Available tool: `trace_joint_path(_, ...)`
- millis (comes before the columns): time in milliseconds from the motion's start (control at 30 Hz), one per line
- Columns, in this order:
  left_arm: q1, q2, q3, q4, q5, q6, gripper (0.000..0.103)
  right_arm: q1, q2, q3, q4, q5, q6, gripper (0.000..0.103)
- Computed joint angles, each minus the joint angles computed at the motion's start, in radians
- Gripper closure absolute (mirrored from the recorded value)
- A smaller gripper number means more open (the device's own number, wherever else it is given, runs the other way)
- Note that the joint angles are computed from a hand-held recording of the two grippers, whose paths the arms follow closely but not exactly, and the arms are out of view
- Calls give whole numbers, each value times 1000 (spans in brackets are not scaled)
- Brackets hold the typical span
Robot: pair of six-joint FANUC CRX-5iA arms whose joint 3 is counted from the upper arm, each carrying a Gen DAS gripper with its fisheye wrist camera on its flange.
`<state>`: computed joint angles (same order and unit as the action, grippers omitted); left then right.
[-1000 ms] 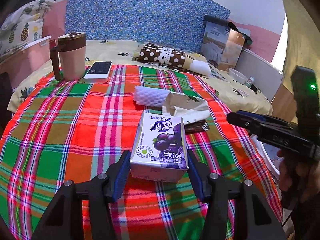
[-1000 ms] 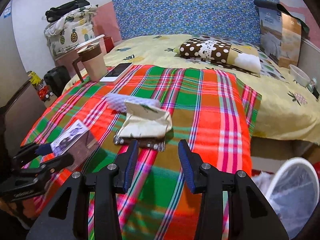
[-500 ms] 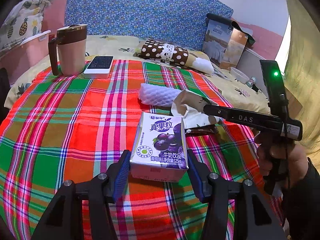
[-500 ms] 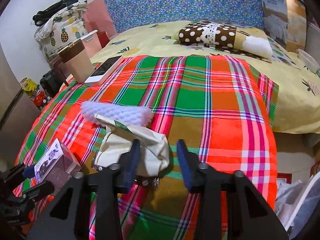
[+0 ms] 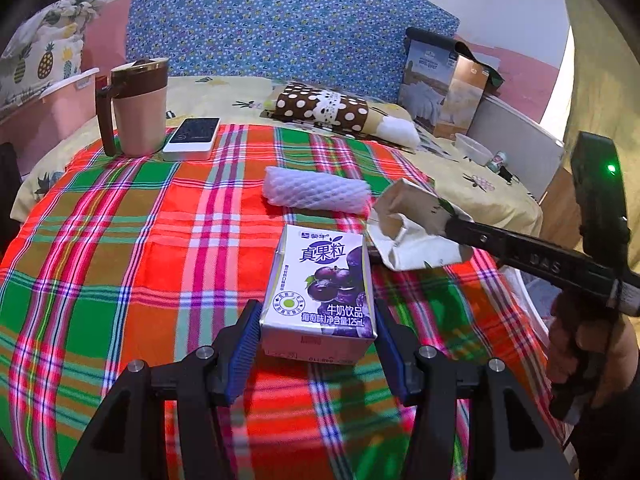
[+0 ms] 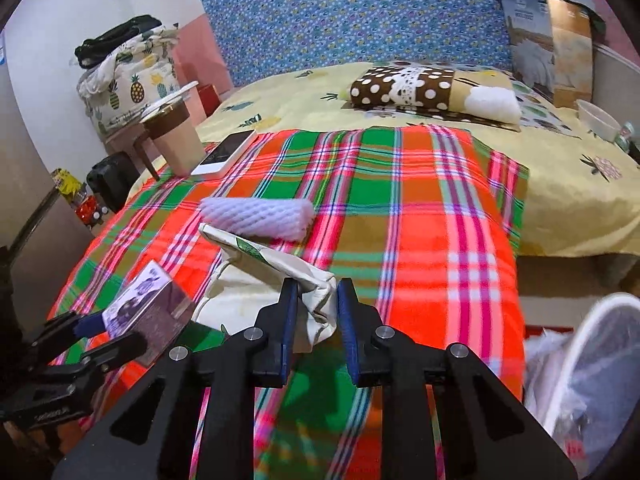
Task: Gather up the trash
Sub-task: 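Grasp the purple juice carton with the left gripper while the right gripper grasps the white paper, then carry the juice carton and white paper over the white bin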
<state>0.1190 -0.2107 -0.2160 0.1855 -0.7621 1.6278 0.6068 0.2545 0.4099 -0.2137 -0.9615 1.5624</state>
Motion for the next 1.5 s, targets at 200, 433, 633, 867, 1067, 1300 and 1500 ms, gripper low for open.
trace_joint_path(200, -33, -33, -3, -17, -9, 18, 48, -1, -74, -89, 29, 31, -43, 80)
trace_joint_path(433, -80, -69, -11, -18, -14, 23, 48, 2, -136, -169, 73, 72, -99, 80)
trace_joint_path(633, -120, -78, -4, -25, -18, 34, 48, 4, -192, -235, 103, 117, -132, 80)
trace_joint_path(867, -152, -77, 9, -38, -23, 44, 48, 1, -212, -264, 110, 143, -145, 80)
trace_joint_path(1067, -169, -66, 18, -37, -23, 45, 48, -1, -234, -296, 122, 162, -158, 80)
trace_joint_path(1300, -192, -34, 37, -23, -17, 31, 48, -10, -253, -328, 153, 181, -192, 80)
trace_joint_path(1500, -225, 16, 69, 3, 5, -3, 48, -41, -275, -363, 207, 198, -254, 80)
